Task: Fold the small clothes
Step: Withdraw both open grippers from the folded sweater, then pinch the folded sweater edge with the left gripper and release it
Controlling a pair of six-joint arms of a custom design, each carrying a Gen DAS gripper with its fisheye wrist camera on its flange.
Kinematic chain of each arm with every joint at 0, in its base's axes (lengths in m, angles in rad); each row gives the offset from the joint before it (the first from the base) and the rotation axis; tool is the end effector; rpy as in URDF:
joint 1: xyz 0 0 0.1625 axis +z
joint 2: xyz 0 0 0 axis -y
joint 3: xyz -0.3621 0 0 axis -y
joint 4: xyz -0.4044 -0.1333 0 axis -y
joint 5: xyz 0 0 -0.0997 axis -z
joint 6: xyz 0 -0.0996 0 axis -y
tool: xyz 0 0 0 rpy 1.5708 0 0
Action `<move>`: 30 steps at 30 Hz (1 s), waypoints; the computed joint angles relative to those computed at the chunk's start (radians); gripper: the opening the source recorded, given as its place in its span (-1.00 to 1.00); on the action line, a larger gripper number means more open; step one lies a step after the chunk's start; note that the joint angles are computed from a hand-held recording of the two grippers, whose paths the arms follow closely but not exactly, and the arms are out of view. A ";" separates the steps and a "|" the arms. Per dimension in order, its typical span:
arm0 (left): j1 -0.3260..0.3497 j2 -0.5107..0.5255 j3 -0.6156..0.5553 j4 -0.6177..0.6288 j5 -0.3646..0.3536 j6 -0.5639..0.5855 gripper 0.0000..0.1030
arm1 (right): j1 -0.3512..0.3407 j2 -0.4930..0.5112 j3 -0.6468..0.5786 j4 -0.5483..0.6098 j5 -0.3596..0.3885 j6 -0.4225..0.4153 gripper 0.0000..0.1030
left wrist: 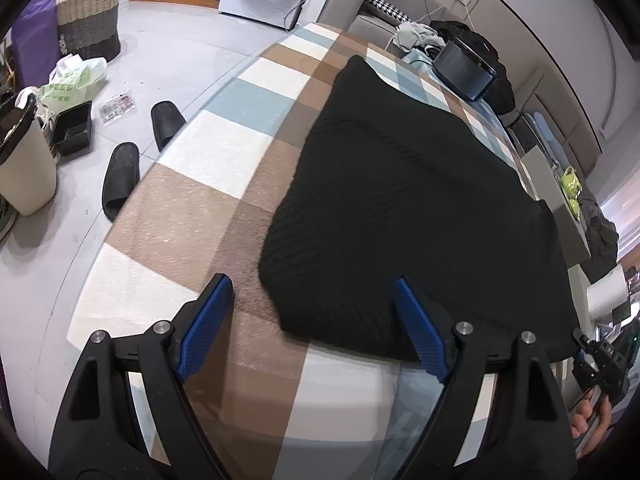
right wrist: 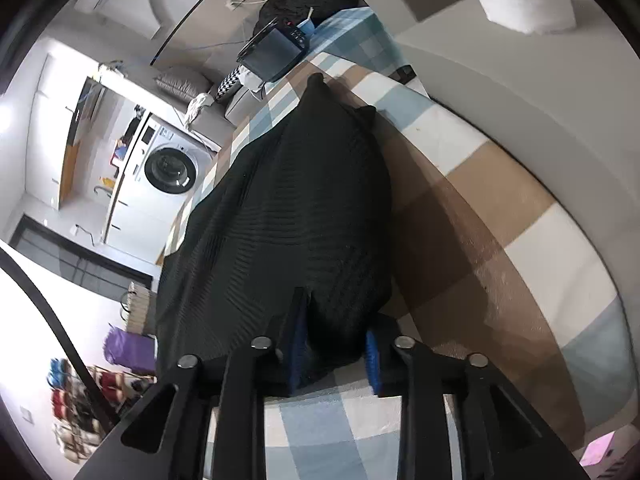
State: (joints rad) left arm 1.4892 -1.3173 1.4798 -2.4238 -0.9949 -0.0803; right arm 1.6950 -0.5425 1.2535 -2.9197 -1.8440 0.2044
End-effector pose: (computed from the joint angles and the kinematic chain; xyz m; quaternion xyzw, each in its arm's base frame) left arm 0.1364 -0.6332 0.4467 -0.0955 0.9023 -0.3450 0.2401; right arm 0.1990 -0.7347 0.0679 -0.0804 -0.9383 0.3276 0.0768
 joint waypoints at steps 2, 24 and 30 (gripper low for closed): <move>-0.004 0.015 -0.008 -0.011 0.010 0.024 0.58 | 0.001 0.006 -0.010 0.010 -0.002 0.000 -0.41; -0.006 0.004 0.016 -0.107 0.073 0.121 -0.90 | 0.008 0.051 -0.055 0.039 -0.017 -0.017 -0.54; 0.012 -0.037 0.039 -0.096 0.042 0.105 -0.90 | 0.019 0.066 -0.085 0.101 -0.011 -0.046 -0.52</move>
